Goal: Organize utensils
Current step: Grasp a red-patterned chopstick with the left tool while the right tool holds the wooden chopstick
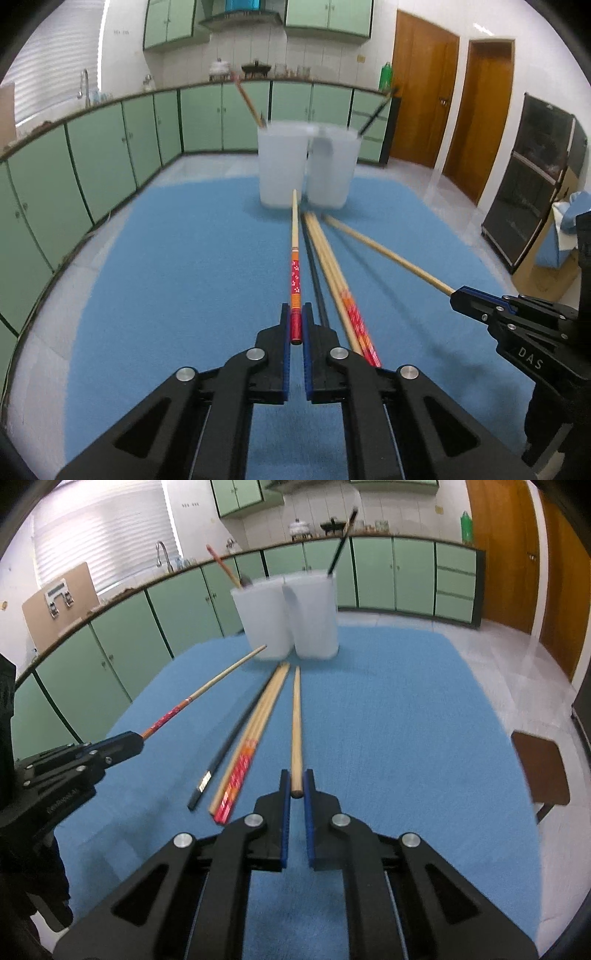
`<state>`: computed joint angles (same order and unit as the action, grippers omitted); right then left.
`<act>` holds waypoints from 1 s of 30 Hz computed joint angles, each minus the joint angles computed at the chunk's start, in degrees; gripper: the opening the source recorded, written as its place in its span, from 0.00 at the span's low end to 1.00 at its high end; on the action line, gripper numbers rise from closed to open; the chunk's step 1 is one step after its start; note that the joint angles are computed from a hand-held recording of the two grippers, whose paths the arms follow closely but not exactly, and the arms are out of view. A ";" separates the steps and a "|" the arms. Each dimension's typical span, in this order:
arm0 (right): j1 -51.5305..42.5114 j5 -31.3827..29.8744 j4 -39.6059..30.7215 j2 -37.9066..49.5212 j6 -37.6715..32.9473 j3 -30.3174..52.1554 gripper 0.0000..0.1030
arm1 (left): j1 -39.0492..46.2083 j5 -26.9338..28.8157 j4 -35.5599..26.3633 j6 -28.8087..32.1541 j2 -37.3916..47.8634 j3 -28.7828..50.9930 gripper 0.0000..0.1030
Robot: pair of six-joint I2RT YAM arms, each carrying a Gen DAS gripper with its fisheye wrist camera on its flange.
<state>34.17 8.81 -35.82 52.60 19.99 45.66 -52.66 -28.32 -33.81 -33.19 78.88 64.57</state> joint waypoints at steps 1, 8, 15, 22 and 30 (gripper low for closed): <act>-0.04 0.36 -0.56 -0.10 -0.52 1.19 0.06 | -0.09 -0.52 -0.40 0.57 -0.58 0.85 0.05; -1.35 1.55 -2.45 -0.10 -4.09 6.81 0.06 | 0.18 -0.47 -2.88 3.45 -1.50 5.08 0.05; 2.22 2.90 -0.88 3.31 0.31 -0.29 0.06 | 3.25 4.45 2.39 2.34 1.98 -1.86 0.05; 4.31 3.28 2.42 8.09 2.21 -4.56 0.06 | 4.57 8.95 5.96 2.09 5.46 -5.76 0.06; 2.79 1.37 2.81 7.83 1.82 -5.13 0.06 | 2.70 9.10 5.68 0.82 2.54 -9.35 0.25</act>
<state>36.96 10.18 -33.01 60.43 21.81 40.53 -49.97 -19.22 -28.13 -32.37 81.41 55.22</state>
